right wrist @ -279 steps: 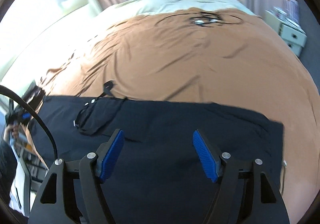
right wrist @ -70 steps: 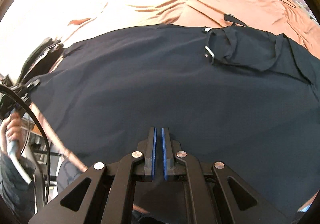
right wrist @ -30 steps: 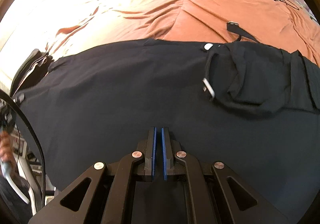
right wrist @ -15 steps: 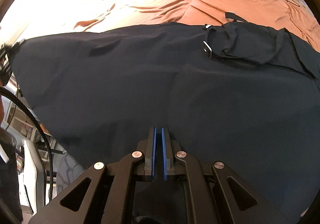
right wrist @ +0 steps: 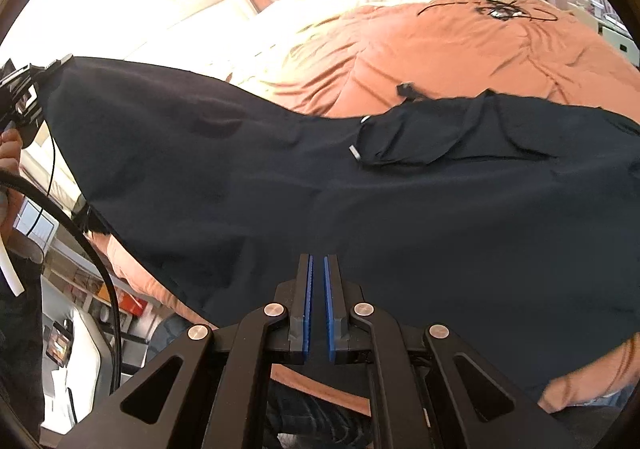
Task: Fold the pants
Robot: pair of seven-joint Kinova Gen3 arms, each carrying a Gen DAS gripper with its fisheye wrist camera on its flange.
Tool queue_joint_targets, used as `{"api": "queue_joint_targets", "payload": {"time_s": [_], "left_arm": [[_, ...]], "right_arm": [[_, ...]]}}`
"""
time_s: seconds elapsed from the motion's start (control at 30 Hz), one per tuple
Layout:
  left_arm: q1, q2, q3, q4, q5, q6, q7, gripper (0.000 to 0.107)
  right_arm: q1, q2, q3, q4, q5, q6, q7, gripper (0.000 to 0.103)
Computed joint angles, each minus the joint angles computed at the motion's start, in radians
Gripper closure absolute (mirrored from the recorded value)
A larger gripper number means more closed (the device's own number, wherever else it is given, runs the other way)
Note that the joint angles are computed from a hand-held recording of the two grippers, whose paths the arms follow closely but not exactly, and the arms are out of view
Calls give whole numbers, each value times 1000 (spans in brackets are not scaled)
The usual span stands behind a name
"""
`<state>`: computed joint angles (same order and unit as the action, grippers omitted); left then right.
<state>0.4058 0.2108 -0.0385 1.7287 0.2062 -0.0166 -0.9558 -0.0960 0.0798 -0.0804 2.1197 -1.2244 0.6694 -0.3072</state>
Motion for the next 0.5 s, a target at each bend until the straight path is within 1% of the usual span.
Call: {"api": "queue_joint_targets", "payload": {"time_s": [0.07, 0.1, 0.13, 0.17, 0.2, 0.23, 0.3, 0.5], "left_arm": [[55, 12, -45, -49, -8, 28, -2, 105], [68, 18, -53, -69, -16, 38, 1, 105], [79, 27, -58, -98, -25, 53, 5, 105], [94, 37, -69, -127, -38, 70, 12, 105], [109, 49, -81, -158, -54, 90, 23, 105], [130, 63, -96, -197, -74, 114, 37, 105], [138, 83, -90, -251, -108, 147, 55, 105], [117, 167, -6, -445, -187, 245, 86, 105]], "right_arm": [[21, -6, 14, 8, -21, 24, 30, 99], [30, -15, 21, 17, -29, 33, 44, 94], [43, -19, 32, 24, -46, 42, 67, 79], [55, -24, 43, 32, -59, 54, 86, 60], [69, -32, 54, 44, -81, 68, 115, 53], [86, -39, 69, 54, -100, 85, 143, 50], [116, -41, 97, 56, -103, 128, 164, 50], [217, -36, 165, 69, -111, 241, 218, 50]]}}
